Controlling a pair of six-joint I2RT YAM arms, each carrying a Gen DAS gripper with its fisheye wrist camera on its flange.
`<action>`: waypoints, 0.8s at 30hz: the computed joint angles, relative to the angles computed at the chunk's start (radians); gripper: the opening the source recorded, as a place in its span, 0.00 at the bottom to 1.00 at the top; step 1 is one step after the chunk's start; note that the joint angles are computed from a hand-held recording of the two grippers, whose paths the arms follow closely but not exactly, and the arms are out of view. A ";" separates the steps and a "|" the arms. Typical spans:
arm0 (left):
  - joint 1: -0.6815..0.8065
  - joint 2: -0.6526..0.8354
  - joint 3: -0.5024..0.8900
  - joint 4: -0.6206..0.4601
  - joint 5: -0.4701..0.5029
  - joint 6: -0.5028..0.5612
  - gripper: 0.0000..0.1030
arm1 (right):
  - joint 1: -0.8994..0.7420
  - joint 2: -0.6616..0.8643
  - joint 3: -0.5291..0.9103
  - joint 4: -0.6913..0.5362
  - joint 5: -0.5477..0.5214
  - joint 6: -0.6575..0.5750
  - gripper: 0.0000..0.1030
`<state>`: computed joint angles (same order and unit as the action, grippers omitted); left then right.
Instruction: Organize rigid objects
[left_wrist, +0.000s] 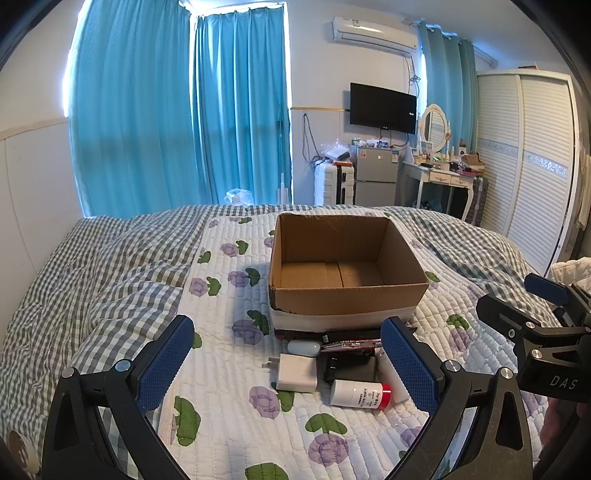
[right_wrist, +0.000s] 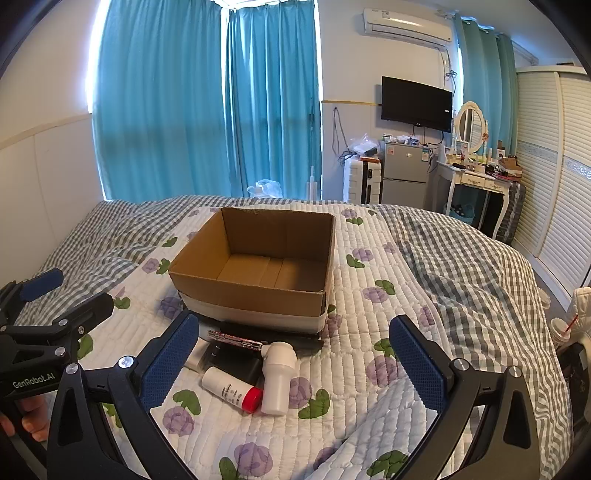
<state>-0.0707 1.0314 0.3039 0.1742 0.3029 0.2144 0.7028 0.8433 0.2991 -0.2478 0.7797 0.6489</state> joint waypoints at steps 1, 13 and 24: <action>0.000 0.001 0.001 0.000 0.000 0.000 1.00 | 0.003 0.003 0.000 0.001 0.002 0.002 1.00; 0.000 0.000 -0.004 0.003 -0.003 0.000 1.00 | 0.000 0.007 -0.001 0.004 -0.004 0.001 1.00; -0.004 0.000 -0.002 -0.003 -0.006 0.003 1.00 | 0.000 0.013 -0.004 0.007 -0.008 0.004 1.00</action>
<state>-0.0742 1.0314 0.3023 0.1709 0.2966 0.2170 0.7024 0.8558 0.2947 -0.2404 0.7714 0.6531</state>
